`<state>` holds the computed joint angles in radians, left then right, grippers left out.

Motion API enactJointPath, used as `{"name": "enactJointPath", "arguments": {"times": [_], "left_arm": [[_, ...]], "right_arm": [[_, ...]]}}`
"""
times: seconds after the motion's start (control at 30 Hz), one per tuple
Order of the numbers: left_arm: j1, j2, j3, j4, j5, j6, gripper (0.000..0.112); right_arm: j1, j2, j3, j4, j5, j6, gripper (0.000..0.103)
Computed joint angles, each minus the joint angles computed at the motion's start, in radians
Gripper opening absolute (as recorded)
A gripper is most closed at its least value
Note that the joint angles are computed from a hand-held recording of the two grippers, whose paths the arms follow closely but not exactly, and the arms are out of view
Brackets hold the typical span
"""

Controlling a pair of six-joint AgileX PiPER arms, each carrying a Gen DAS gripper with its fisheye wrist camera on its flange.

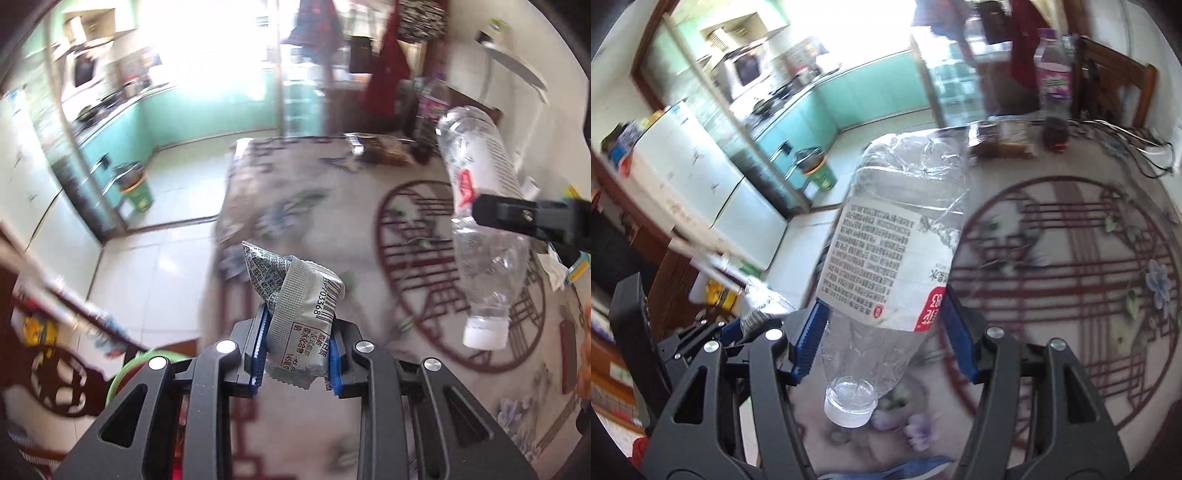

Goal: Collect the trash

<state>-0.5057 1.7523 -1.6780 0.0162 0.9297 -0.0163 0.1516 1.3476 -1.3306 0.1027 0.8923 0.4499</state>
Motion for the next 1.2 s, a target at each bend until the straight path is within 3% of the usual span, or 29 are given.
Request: {"name": "enactJointPath", "arguments": {"times": [0.2,0.33,0.47,0.53,0.57,0.6,0.63,0.77,0.9,0.97,1.2], "left_arm": [[0.233,-0.162,0.226,-0.025,-0.034,0.035,0.026],[0.412,-0.189,0.306,-0.07,-0.059,0.076,0.03],[0.545,-0.177,0.327,-0.101,-0.098,0.102,0.043],[0.591,-0.17,0.324,-0.107,-0.113,0.113,0.059],[0.597,-0.155,0.311,-0.087,-0.124,0.093,0.077],[0.605,-0.148,0.302,-0.08,-0.13,0.088,0.085],[0.61,-0.142,0.29,-0.083,-0.131,0.09,0.085],[0.591,-0.163,0.257,-0.111,-0.117,0.105,0.092],[0.523,-0.196,0.217,-0.13,-0.089,0.101,0.094],[0.487,-0.218,0.2,-0.124,-0.088,0.078,0.095],[0.375,-0.267,0.133,-0.068,-0.094,-0.044,0.095]], "right_arm": [[0.28,0.144,-0.107,-0.055,-0.014,0.123,0.059],[0.399,0.282,-0.212,-0.013,-0.035,0.125,0.059],[0.471,0.446,-0.375,0.037,-0.026,0.113,0.059],[0.502,0.538,-0.494,0.028,0.013,0.109,0.06],[0.51,0.581,-0.552,0.013,0.047,0.11,0.063],[0.521,0.625,-0.623,-0.02,0.1,0.128,0.067],[0.538,0.656,-0.677,-0.078,0.143,0.171,0.077],[0.578,0.605,-0.667,-0.26,0.149,0.318,0.086],[0.584,0.49,-0.605,-0.416,0.164,0.401,0.09],[0.611,0.43,-0.585,-0.542,0.196,0.455,0.097],[0.661,0.27,-0.458,-0.83,0.304,0.569,0.098]]}}
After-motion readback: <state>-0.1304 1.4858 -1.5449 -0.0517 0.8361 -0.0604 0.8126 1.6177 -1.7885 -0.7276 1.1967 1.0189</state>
